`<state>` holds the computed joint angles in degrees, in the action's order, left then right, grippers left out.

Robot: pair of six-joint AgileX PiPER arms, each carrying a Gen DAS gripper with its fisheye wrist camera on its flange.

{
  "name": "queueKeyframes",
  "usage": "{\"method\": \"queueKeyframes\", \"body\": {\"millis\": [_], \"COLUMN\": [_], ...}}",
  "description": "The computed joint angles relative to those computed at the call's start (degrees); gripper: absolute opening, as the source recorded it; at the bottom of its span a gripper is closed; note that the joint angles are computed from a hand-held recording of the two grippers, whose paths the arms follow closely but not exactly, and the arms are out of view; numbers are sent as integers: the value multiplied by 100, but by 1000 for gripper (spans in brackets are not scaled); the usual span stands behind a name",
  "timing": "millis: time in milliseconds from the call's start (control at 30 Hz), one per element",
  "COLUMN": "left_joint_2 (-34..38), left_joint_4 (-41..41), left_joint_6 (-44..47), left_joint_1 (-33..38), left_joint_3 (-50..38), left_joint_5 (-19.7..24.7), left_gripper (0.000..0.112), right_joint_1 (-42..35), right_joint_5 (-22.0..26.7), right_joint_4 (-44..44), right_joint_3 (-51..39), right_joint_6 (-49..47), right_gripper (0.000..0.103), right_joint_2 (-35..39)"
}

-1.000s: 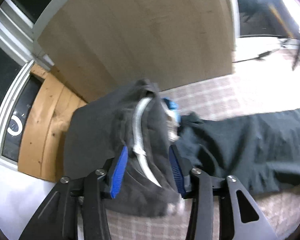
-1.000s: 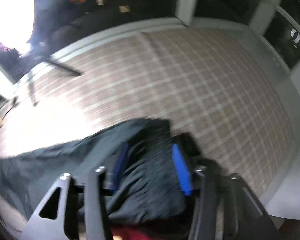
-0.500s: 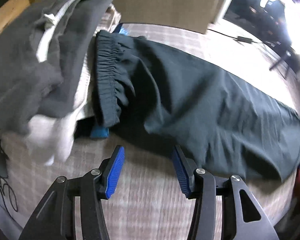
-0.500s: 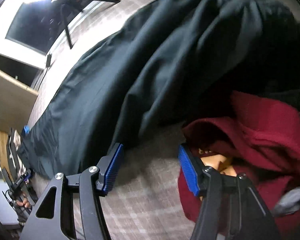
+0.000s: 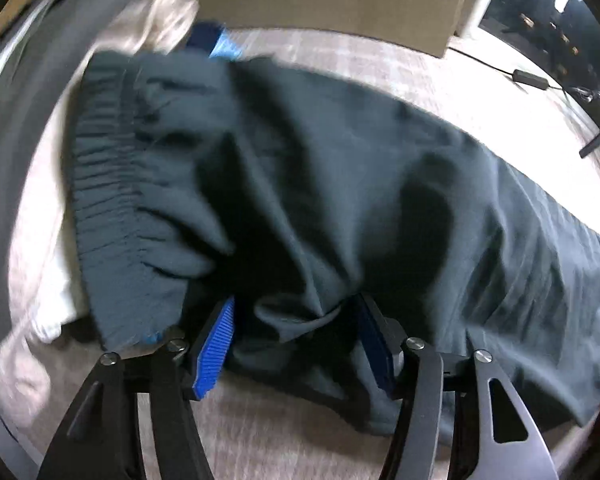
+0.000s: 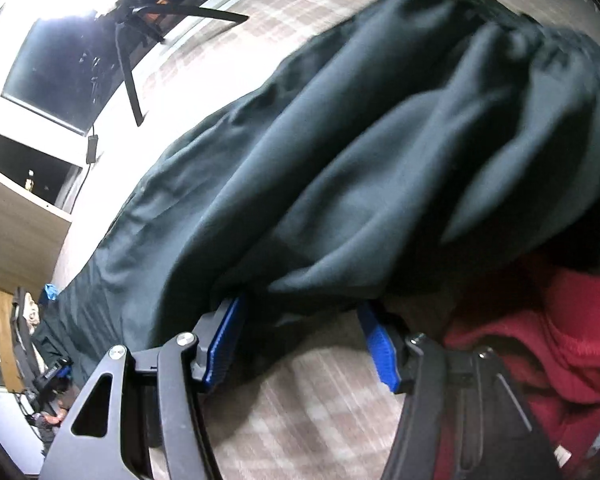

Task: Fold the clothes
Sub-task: 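Grasp the sweatpants leg with the right tool while the left tool grasps the cuff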

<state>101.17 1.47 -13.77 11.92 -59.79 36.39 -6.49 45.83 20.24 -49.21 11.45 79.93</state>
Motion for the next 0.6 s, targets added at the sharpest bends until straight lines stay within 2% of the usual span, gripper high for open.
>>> {"method": "queueKeyframes", "body": {"millis": [33, 67, 100, 133, 167, 200, 233, 300, 400, 500, 600], "left_joint_2": [10, 30, 48, 51, 23, -42, -141, -485, -1273, -2237, -3262], "left_joint_4": [39, 153, 265, 352, 391, 377, 319, 182, -126, 29, 166], "left_joint_6": [22, -27, -74, -86, -74, -46, 19, 162, 508, 364, 317], "left_joint_1": [-59, -130, -199, -256, -281, -274, -241, -134, 75, 129, 253], "left_joint_3": [-30, -71, -111, -135, -130, -93, -29, 195, 660, 1072, 1312], "left_joint_5": [-28, -24, -18, -14, -12, -23, -45, -80, -50, 257, 771], "left_gripper": [27, 14, 6, 5, 4, 3, 3, 3, 2, 2, 2], "right_joint_1": [144, 288, 431, 608, 783, 840, 763, 500, 270, 178, 388], "right_joint_5": [-23, -72, -116, -144, -161, -126, -122, -96, 77, 332, 646], "right_joint_4": [-214, -423, -638, -934, -1237, -1328, -1190, -715, -552, -590, -730], "right_joint_3": [-106, -161, -215, -275, -337, -392, -371, -313, -274, -316, -505], "right_joint_6": [173, 291, 410, 565, 721, 672, 551, 90, -121, -131, -9], "right_gripper": [57, 57, 57, 49, 25, 13, 10, 8, 7, 6, 6], "right_joint_2": [87, 134, 182, 226, 274, 322, 278, 188, -42, -361, -758]}}
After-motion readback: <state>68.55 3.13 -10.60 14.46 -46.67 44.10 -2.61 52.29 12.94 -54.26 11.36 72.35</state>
